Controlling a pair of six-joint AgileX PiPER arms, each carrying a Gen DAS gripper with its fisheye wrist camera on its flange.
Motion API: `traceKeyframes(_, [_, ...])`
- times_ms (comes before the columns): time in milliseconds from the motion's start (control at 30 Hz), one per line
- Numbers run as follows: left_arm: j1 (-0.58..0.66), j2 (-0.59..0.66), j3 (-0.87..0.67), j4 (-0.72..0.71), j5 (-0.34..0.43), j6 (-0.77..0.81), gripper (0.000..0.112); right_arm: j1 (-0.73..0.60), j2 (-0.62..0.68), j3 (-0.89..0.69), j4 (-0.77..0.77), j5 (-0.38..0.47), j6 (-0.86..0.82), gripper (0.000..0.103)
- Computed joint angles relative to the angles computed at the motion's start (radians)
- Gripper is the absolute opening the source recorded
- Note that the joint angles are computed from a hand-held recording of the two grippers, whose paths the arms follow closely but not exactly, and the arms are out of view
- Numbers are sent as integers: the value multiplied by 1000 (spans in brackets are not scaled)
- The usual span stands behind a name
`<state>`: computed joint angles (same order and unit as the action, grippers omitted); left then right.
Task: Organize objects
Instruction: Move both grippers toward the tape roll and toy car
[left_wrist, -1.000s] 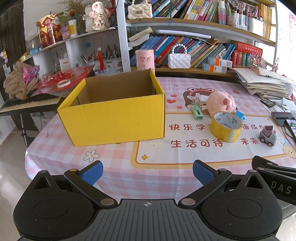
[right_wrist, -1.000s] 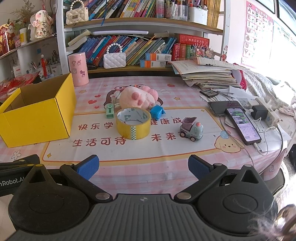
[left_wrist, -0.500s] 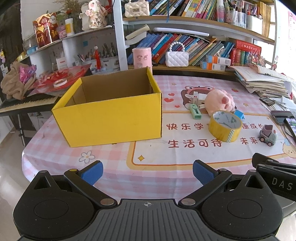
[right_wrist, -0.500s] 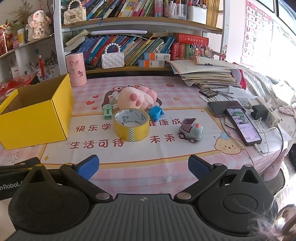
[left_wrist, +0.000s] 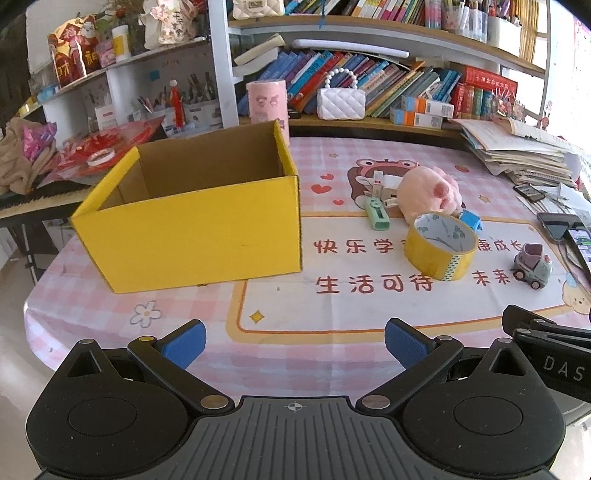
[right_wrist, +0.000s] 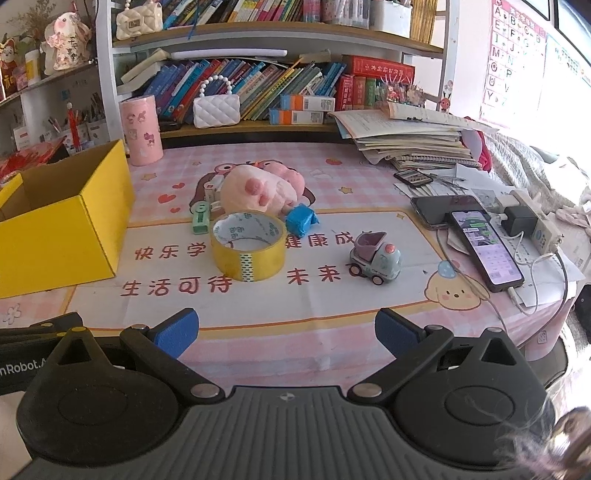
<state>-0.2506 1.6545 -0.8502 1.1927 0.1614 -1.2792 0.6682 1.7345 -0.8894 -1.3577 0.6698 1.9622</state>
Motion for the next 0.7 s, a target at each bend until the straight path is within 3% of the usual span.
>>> traceKeyframes(300, [-58, 98, -125, -278, 34, 226, 103, -142, 6, -13, -9, -96, -83, 101])
traceKeyframes(700, [-162, 246, -328, -358, 157, 196, 103, -394, 100, -118, -19, -284, -279, 82])
